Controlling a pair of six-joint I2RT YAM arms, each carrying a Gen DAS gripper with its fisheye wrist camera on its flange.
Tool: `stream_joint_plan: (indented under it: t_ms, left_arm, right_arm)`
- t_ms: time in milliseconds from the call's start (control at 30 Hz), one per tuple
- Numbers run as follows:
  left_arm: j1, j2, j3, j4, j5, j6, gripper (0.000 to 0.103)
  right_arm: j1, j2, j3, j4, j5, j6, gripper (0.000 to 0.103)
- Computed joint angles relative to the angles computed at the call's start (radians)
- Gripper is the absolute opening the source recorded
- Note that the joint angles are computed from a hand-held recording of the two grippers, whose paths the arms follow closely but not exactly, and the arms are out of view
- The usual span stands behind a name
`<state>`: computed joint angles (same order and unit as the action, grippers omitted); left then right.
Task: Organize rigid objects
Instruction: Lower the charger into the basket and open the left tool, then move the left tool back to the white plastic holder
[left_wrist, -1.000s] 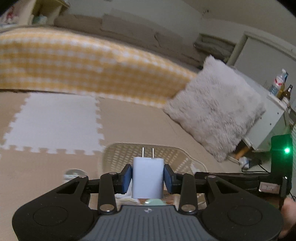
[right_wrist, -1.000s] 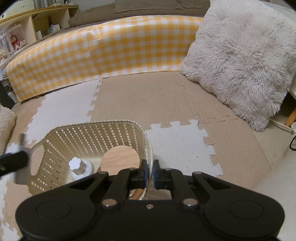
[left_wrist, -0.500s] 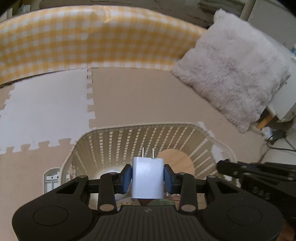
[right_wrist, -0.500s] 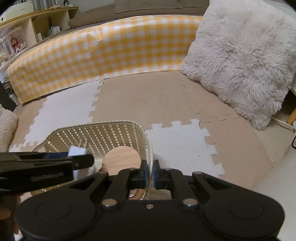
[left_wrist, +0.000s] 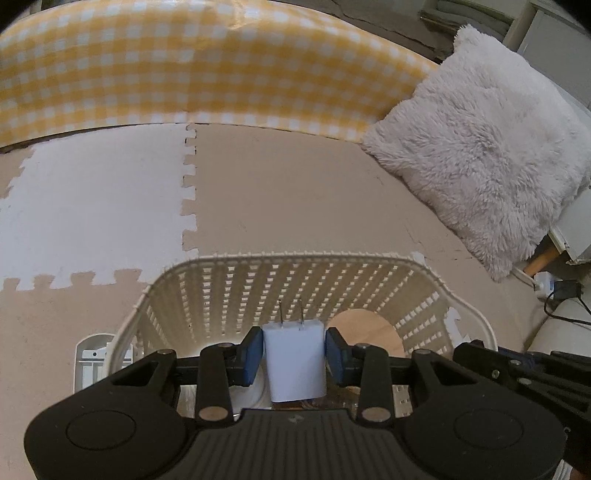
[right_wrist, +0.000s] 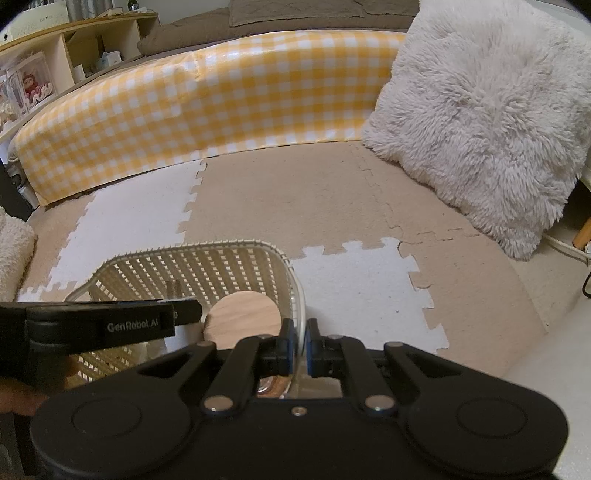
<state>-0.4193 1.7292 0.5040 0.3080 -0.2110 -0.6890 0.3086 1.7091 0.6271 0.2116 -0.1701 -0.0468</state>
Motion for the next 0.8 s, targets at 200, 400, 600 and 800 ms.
stream_joint_plan:
  t_ms: [200, 400, 600, 800]
  left_arm:
    - [-0.001, -0.010, -0.005, 0.004, 0.010, 0.005, 0.058]
    - [-0.026, -0.045, -0.016, -0.012, 0.004, 0.011, 0.073]
    - [-0.043, -0.101, -0.041, -0.026, 0.027, -0.007, 0.081]
    - [-0.052, -0.183, -0.079, -0.043, 0.047, -0.040, 0.083]
  right_arm:
    - [0.002, 0.001, 0.001, -0.001, 0.001, 0.002, 0.007]
    - [0.004, -0.002, -0.001, -0.001, 0.002, 0.004, 0.007]
    - [0.004, -0.002, -0.002, -0.001, 0.002, 0.005, 0.007]
    - [-0.003, 0.001, 0.001, -0.004, -0.010, 0.011, 0.006]
